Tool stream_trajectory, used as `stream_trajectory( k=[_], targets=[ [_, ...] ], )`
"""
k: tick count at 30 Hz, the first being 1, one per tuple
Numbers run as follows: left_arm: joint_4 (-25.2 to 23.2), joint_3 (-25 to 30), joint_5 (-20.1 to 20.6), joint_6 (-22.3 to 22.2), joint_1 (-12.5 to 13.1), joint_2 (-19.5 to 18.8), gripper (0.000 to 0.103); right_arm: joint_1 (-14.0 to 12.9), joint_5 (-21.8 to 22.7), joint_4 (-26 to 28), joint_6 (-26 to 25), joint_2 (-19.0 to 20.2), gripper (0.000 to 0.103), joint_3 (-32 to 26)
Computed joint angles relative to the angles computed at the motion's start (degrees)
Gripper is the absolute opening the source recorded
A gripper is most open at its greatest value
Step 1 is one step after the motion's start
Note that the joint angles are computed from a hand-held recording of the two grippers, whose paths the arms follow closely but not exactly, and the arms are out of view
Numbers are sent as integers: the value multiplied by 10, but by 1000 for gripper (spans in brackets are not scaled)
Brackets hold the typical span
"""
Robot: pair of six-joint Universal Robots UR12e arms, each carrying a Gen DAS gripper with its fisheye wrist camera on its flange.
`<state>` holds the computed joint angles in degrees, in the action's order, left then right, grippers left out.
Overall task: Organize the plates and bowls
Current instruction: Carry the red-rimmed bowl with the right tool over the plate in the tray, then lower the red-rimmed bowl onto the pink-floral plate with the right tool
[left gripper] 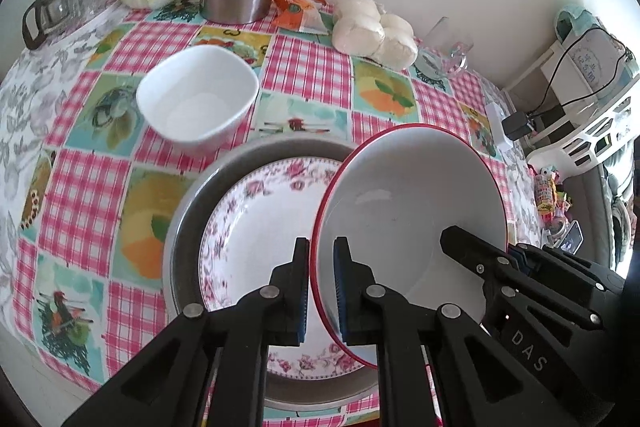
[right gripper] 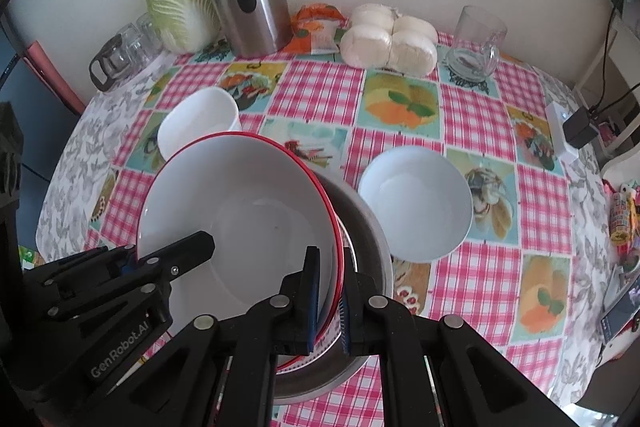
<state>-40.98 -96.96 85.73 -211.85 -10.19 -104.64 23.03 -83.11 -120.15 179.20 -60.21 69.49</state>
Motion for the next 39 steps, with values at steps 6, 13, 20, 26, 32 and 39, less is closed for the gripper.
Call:
stream_trajectory(
  k=[6, 13, 20, 26, 32, 39],
  targets=[
    [16, -16, 0, -14, -1, 3, 11, 0, 4, 6, -6, 0, 9, 8],
    [25, -26, -2, -23, 2, 5, 12, 3, 6, 21, -14, 5, 9, 6],
    [28, -35, -4, -27, 7, 7, 12, 7, 6, 41, -18, 17, 9, -8],
    [33, -44, -15, -35, 16, 9, 13, 10, 10, 54, -18, 27, 10, -19],
    [34, -49, -32, -41, 23, 7, 14, 14, 8, 74, -19, 38, 10, -34],
    [32, -46, -40, -42, 23, 3, 16, 15, -2, 88, -17, 45, 10, -45]
  ],
)
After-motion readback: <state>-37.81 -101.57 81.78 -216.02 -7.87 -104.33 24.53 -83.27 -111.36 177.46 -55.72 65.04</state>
